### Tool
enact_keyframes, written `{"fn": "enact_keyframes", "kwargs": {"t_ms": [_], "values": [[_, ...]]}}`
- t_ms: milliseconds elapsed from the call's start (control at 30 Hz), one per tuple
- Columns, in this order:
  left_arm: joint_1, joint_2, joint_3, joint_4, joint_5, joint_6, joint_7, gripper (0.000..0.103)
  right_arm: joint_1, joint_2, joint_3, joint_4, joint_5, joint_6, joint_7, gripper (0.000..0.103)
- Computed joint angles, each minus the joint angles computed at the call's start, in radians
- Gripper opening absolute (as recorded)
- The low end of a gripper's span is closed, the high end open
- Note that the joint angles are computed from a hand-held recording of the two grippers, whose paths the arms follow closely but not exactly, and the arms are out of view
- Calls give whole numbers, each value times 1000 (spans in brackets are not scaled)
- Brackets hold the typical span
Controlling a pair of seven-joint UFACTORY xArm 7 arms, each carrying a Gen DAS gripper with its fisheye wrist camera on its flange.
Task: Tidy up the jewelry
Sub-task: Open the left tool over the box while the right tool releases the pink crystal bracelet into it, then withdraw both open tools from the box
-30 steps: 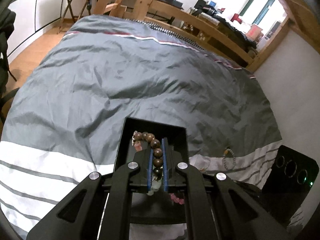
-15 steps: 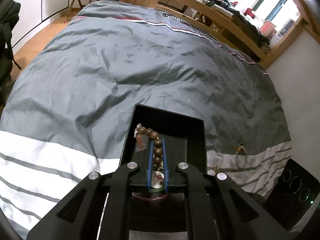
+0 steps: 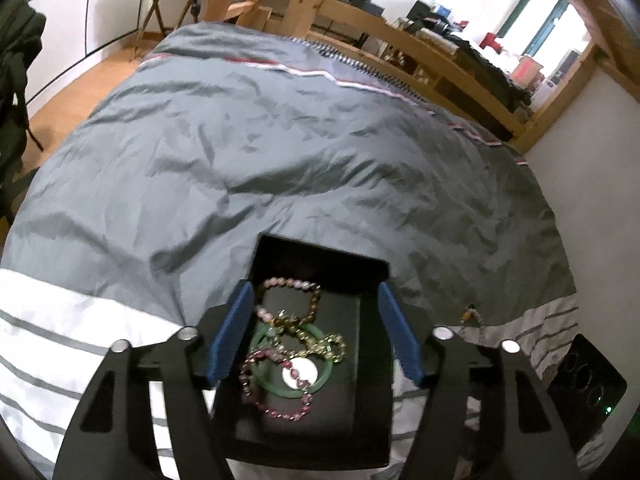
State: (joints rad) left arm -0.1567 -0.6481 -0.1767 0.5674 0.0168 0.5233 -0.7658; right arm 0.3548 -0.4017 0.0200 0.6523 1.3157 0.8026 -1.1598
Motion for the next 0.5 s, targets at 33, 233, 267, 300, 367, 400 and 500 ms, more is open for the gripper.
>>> {"fn": "enact_keyframes", "kwargs": {"t_ms": [33,233,267,300,367,400,500], "values": [[0,0,-5,0,4,-10,-1,66,-7,-1,-2,0,-10,-8,-5,64],[8,21,-51,11,34,-82,-40,79,-51,-44,-40,-22,-77,-55,-25,72],[4,31,-57,16,37,-98,-44,81,-56,-48,-44,-22,-90,-65,-26,73],[4,41,-66,22,44,-111,-52,85,-60,-52,-49,-24,-103,-74,-26,74],[8,57,-84,31,62,-128,-67,86,-72,-57,-67,-27,-132,-82,-29,77],[9,69,-93,39,71,-135,-75,86,-77,-61,-75,-29,-144,-88,-34,78],[3,101,-111,55,93,-157,-92,86,-89,-69,-93,-39,-178,-108,-41,78]]}}
